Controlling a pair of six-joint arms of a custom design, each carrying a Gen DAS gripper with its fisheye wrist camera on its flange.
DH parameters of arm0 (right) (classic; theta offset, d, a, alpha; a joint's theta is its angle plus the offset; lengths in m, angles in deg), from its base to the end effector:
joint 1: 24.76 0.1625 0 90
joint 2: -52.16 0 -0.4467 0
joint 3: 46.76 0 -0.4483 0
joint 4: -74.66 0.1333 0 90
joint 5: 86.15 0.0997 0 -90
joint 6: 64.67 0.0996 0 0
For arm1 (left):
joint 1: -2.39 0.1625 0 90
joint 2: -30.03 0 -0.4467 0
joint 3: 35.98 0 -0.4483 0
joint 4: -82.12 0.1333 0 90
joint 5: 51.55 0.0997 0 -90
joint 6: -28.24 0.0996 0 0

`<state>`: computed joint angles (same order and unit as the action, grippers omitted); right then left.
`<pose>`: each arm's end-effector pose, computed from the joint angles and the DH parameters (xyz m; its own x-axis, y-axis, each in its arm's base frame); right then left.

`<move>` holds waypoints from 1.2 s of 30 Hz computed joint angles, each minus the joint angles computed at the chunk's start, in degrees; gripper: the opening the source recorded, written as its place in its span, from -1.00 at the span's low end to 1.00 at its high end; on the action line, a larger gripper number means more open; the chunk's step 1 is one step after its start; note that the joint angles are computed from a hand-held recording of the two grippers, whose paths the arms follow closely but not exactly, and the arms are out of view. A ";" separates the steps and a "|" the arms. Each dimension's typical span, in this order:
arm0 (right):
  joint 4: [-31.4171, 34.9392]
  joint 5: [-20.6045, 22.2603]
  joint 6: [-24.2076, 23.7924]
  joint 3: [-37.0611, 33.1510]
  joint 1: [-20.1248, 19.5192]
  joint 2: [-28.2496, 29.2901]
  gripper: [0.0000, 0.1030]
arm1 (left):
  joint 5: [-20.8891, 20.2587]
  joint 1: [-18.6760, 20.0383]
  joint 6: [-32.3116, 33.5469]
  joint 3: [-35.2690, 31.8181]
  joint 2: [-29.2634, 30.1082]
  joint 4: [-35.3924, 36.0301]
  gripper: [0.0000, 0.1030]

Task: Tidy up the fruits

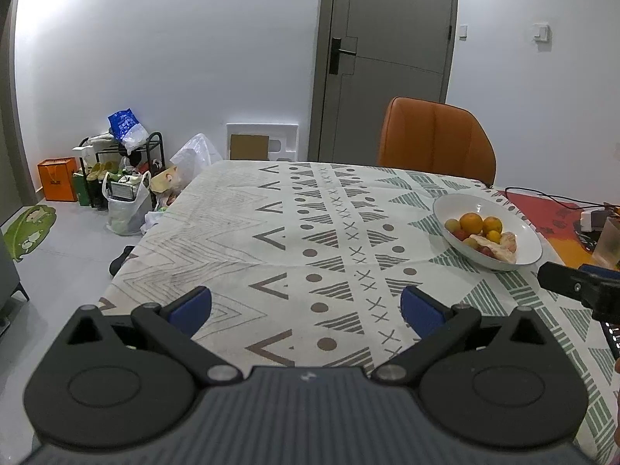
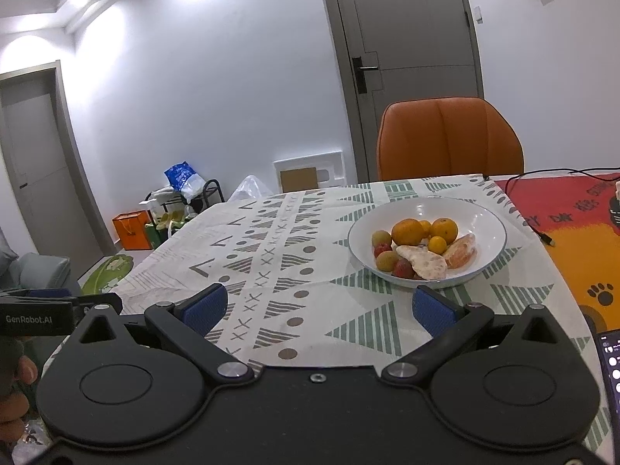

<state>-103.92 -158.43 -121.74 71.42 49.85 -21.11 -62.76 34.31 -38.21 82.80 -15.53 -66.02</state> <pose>0.0028 -0.6062 0.2740 -0.6907 -0.5581 0.4599 -0.7133 0.4212 -0.5602 -0.3306 -0.4781 0.0076 -0.7058 -0.3482 -0.6169 0.4318 0.4789 -0.7643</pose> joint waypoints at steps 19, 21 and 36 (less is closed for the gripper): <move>-0.58 0.49 -0.03 0.22 -0.10 0.04 1.00 | -0.29 0.24 2.06 0.13 0.47 -2.56 1.00; -0.56 0.49 -0.04 0.24 -0.07 0.04 1.00 | -0.29 0.24 2.06 0.10 0.47 -2.53 1.00; -0.66 0.72 0.15 0.16 -0.17 -0.01 1.00 | -0.37 0.28 2.08 0.02 0.63 -2.60 1.00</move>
